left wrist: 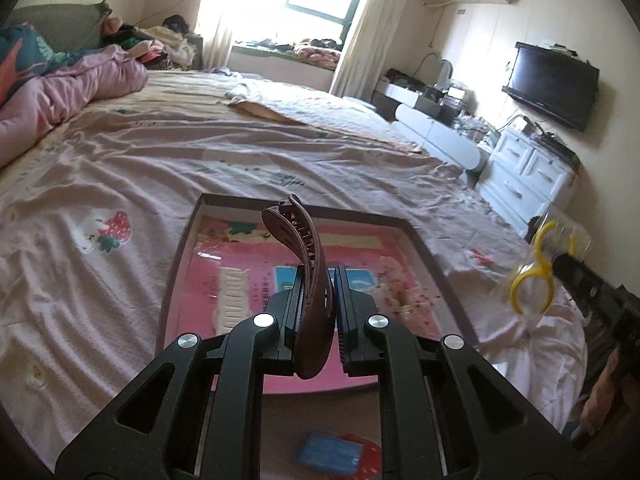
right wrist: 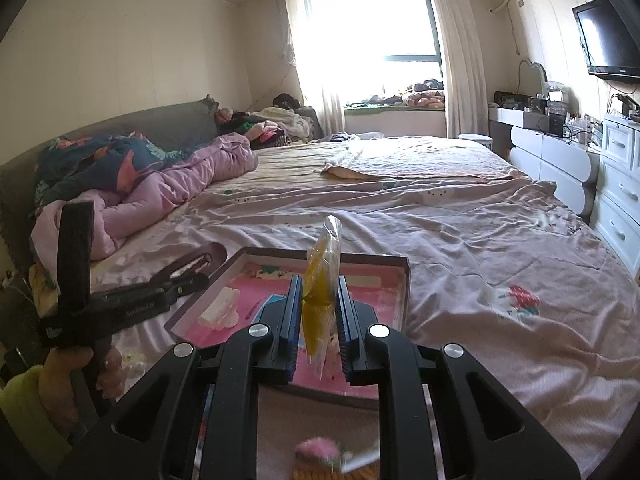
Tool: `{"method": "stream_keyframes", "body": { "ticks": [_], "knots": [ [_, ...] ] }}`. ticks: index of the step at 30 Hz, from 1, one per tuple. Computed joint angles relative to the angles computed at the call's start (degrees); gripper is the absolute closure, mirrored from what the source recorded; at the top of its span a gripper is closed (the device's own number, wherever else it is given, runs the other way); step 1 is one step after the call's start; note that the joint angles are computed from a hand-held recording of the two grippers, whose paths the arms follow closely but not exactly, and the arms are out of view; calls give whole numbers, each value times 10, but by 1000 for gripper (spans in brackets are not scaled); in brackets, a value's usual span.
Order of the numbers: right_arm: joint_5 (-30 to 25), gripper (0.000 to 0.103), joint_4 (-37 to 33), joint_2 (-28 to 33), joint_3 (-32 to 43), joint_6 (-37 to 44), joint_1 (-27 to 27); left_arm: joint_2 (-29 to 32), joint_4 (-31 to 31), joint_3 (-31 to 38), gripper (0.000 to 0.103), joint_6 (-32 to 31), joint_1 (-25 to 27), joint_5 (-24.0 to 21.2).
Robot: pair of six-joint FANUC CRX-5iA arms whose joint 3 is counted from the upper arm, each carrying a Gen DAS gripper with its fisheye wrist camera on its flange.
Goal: Organize jewelry
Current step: 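Lift and carry the brown clip and yellow ties over the pink tray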
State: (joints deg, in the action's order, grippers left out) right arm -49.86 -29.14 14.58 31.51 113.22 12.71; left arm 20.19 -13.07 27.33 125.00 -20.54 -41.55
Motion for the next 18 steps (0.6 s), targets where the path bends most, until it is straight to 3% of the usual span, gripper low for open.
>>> {"method": "stream_keyframes", "body": {
  "ticks": [18],
  "knots": [
    [-73,87,88,144,156,-95,24,70,58,52,96,-84,11,-34]
  ]
}}
